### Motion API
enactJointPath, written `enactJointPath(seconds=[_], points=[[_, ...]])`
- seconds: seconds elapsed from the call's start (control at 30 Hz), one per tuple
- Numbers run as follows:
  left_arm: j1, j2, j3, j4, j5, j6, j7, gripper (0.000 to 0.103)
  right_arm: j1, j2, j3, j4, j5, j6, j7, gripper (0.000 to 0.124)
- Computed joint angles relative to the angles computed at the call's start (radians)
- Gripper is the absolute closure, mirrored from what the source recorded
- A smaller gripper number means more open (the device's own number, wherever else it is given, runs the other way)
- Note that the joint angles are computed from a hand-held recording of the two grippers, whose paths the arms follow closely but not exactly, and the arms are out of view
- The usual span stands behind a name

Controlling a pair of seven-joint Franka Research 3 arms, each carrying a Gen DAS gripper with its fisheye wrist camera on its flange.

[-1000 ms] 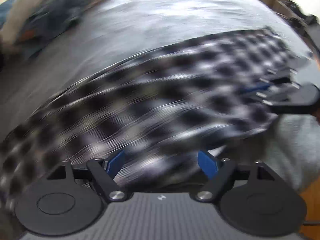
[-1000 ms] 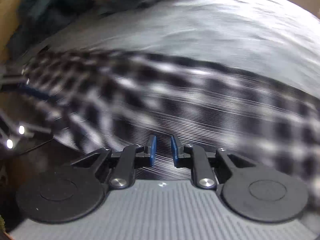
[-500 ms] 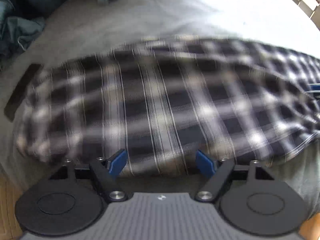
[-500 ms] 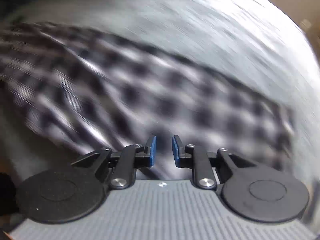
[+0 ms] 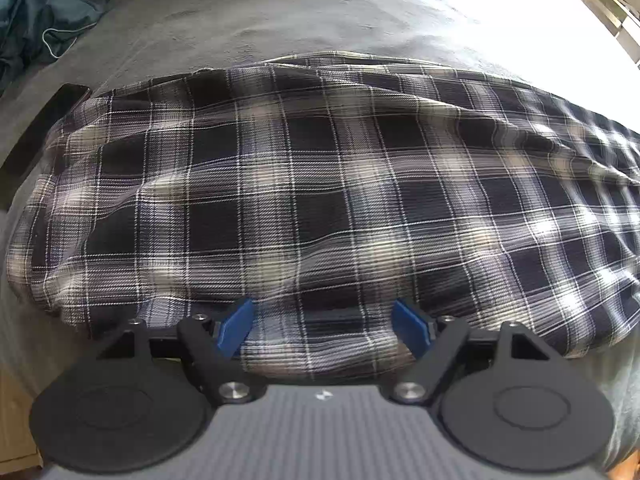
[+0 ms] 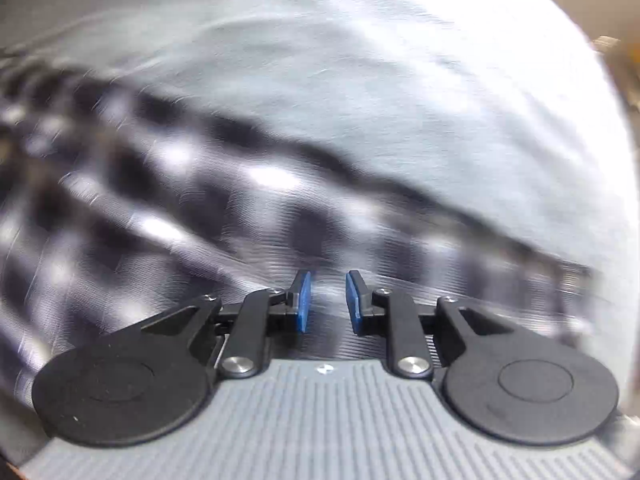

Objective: Fold clothes

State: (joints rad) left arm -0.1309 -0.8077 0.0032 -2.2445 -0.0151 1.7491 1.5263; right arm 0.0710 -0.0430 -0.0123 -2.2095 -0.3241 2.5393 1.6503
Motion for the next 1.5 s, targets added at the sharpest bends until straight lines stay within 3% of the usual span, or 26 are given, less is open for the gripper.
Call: enactJointPath(seconds=[0.07, 0.1, 0.2, 0.27, 0.33, 0.47, 0.53, 0.63, 0.7, 0.8, 0.87, 0.9, 1.0, 1.07, 1.13, 1.23, 1.3, 1.33, 1.4, 1.5], points=[[-0.002, 0.005, 0.003, 0.004, 0.002, -0.003, 0.011, 0.024, 0.029, -0.002, 0.012, 0.008, 0.146, 0.076, -0.082, 0.104], [-0.002, 0.010, 0.005, 0.008, 0.001, -0.005, 0.014, 0.024, 0.059, 0.013, 0.025, 0.018, 0.275, 0.109, -0.194, 0.104], [0.000, 0.007, 0.012, 0.006, -0.005, -0.002, 0.025, 0.024, 0.138, 0.132, 0.097, 0.136, 0.719, 0.096, -0.650, 0.107], [-0.001, -0.003, 0.017, -0.001, -0.004, -0.001, 0.042, 0.024, 0.154, 0.235, 0.133, 0.233, 0.830, 0.070, -0.807, 0.109], [-0.001, -0.014, 0.022, -0.008, -0.004, -0.001, 0.060, 0.024, 0.195, 0.355, 0.105, 0.335, 0.754, 0.110, -0.736, 0.109], [0.001, -0.025, 0.034, -0.013, -0.011, -0.003, 0.085, 0.024, 0.232, 0.467, -0.002, 0.470, 0.666, 0.207, -0.351, 0.109], [0.007, -0.027, 0.038, -0.013, -0.017, -0.007, 0.085, 0.024, 0.190, 0.439, 0.059, 0.471, 0.681, 0.188, -0.402, 0.109], [0.016, -0.035, 0.042, -0.018, -0.022, -0.007, 0.085, 0.024, 0.123, 0.413, 0.188, 0.479, 0.788, 0.050, -0.649, 0.109], [0.016, -0.046, 0.045, -0.028, -0.021, -0.003, 0.096, 0.024, 0.152, 0.455, 0.193, 0.526, 0.789, -0.003, -0.719, 0.111], [0.013, -0.058, 0.051, -0.034, -0.017, -0.006, 0.122, 0.023, 0.256, 0.587, 0.090, 0.644, 0.677, 0.069, -0.525, 0.112], [0.014, -0.060, 0.059, -0.032, -0.023, -0.011, 0.132, 0.024, 0.309, 0.652, 0.003, 0.724, 0.596, 0.135, -0.297, 0.110], [0.016, -0.061, 0.064, -0.033, -0.027, -0.012, 0.136, 0.024, 0.310, 0.651, -0.002, 0.735, 0.594, 0.149, -0.247, 0.110], [0.021, -0.063, 0.073, -0.033, -0.034, -0.016, 0.148, 0.023, 0.220, 0.549, 0.129, 0.644, 0.662, 0.134, -0.390, 0.109], [0.026, -0.066, 0.076, -0.035, -0.037, -0.015, 0.154, 0.024, 0.147, 0.484, 0.228, 0.577, 0.769, 0.033, -0.599, 0.111], [0.030, -0.070, 0.077, -0.037, -0.039, -0.014, 0.158, 0.023, 0.176, 0.502, 0.225, 0.588, 0.740, -0.013, -0.657, 0.112], [0.034, -0.074, 0.079, -0.040, -0.041, -0.013, 0.163, 0.023, 0.279, 0.656, 0.109, 0.739, 0.675, 0.061, -0.451, 0.113], [0.036, -0.075, 0.085, -0.041, -0.046, -0.012, 0.167, 0.023, 0.313, 0.725, 0.046, 0.828, 0.670, 0.134, -0.238, 0.110], [0.038, -0.075, 0.088, -0.041, -0.048, -0.012, 0.169, 0.023, 0.305, 0.728, 0.053, 0.838, 0.667, 0.164, -0.206, 0.110], [0.041, -0.074, 0.092, -0.038, -0.052, -0.016, 0.173, 0.023, 0.248, 0.680, 0.140, 0.788, 0.704, 0.186, -0.293, 0.108], [0.047, -0.075, 0.096, -0.036, -0.057, -0.020, 0.174, 0.023, 0.166, 0.633, 0.280, 0.765, 0.771, 0.015, -0.573, 0.109]])
